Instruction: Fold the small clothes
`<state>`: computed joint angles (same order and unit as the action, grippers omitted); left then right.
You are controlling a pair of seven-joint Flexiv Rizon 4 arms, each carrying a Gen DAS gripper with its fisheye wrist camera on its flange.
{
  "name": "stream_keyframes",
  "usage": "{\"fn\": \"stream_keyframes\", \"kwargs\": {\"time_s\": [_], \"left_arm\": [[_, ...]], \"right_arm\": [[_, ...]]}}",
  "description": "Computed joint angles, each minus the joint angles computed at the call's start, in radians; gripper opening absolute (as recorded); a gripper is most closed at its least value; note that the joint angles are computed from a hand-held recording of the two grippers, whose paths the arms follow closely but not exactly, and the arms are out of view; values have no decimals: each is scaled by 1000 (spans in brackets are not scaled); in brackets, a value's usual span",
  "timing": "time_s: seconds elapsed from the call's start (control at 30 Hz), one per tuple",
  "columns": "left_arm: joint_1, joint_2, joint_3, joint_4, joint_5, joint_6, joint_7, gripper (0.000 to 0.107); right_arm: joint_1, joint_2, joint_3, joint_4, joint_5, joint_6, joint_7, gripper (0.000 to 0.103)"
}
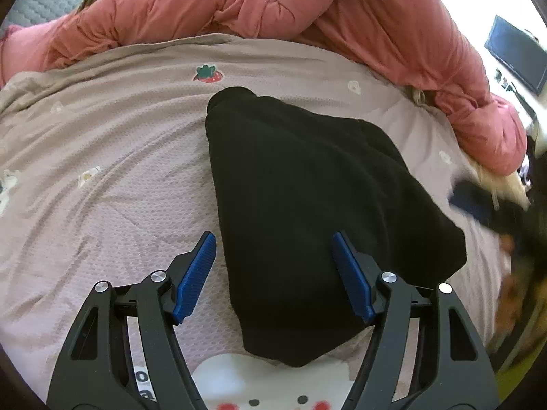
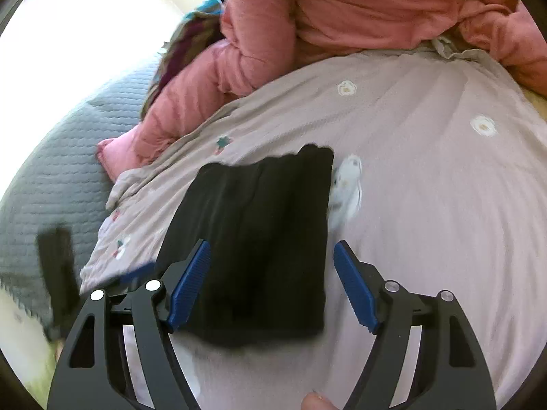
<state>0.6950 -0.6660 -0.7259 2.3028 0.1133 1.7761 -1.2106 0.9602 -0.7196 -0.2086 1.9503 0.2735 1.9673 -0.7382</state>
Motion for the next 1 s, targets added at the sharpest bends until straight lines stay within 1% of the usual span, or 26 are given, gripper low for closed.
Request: {"fn": "stream_keyframes", "kwargs": {"time_s": [0.03, 0.07, 0.1, 0.13, 0.17, 0.2, 0.27, 0.33, 0.37, 0.4, 0.43, 0.47, 0.5, 0.53, 0.57, 0.6, 0.67, 0.73, 0.8, 0.83, 0.9, 0.97, 1.0], "left_arm": [[2, 0, 1, 2, 1, 4, 0, 62], [7, -2, -3, 4, 3, 3, 0, 62], [7, -1, -3, 5, 4, 5, 0, 62], [10, -1, -3, 7, 7, 9, 0, 62], [10, -1, -3, 8, 9, 11, -1, 62], [10, 0, -3, 10, 12, 13, -2, 62], [19, 0, -10, 15, 19, 19, -3, 62], [20, 2, -10, 15, 25, 17, -3, 62], [22, 2, -12, 16, 27, 19, -3, 62], [23, 4, -13, 17, 28, 19, -4, 62], [28, 3, -19, 18, 30, 16, -3, 62], [33, 2, -24, 18, 32, 15, -1, 62], [33, 4, -24, 19, 33, 17, -1, 62], [36, 4, -28, 21, 35, 18, -1, 62], [38, 5, -30, 23, 36, 21, -2, 62], [37, 9, -29, 25, 37, 23, -4, 62], [34, 17, -26, 30, 42, 32, -7, 62], [23, 26, -16, 32, 45, 40, -13, 62], [16, 32, -10, 32, 48, 44, -19, 62], [9, 36, -2, 31, 49, 47, -21, 62], [7, 38, 2, 29, 52, 43, -25, 62], [22, 30, -12, 29, 51, 28, -25, 62], [21, 27, -11, 26, 48, 25, -24, 62]], "right_arm": [[-53, -6, 49, -32, 16, -10, -34, 74], [-81, -9, 65, -73, 47, -74, -78, 74], [-95, -21, 49, -101, 16, -137, -57, 74], [-112, -38, 36, -105, -80, -153, 24, 74], [-138, -45, 52, -120, -117, -177, 43, 74], [-192, -60, 100, -150, -162, -215, 60, 74], [-262, -83, 173, -182, -221, -228, 60, 74], [-252, -93, 153, -197, -255, -259, 81, 74], [-236, -96, 131, -198, -268, -266, 97, 72], [-234, -99, 127, -202, -287, -267, 102, 59], [-236, -101, 128, -204, -307, -265, 105, 43], [-217, -99, 104, -202, -324, -265, 111, 35], [-192, -96, 72, -199, -341, -272, 116, 23], [-148, -89, 16, -193, -362, -289, 120, 18], [-107, -86, -34, -183, -381, -292, 124, 15], [-65, -82, -83, -174, -404, -277, 118, 12], [-20, -76, -136, -164, -429, -237, 93, 12], [1, -77, -158, -166, -424, -176, 58, 12], [-7, -80, -149, -176, -400, -119, 21, 12], [-5, -83, -153, -183, -386, -115, 9, 12], [-17, -92, -143, -206, -365, -143, -8, 11], [-54, -100, -104, -230, -355, -199, -6, 11], [-86, -106, -71, -240, -359, -232, 2, 11]]}}
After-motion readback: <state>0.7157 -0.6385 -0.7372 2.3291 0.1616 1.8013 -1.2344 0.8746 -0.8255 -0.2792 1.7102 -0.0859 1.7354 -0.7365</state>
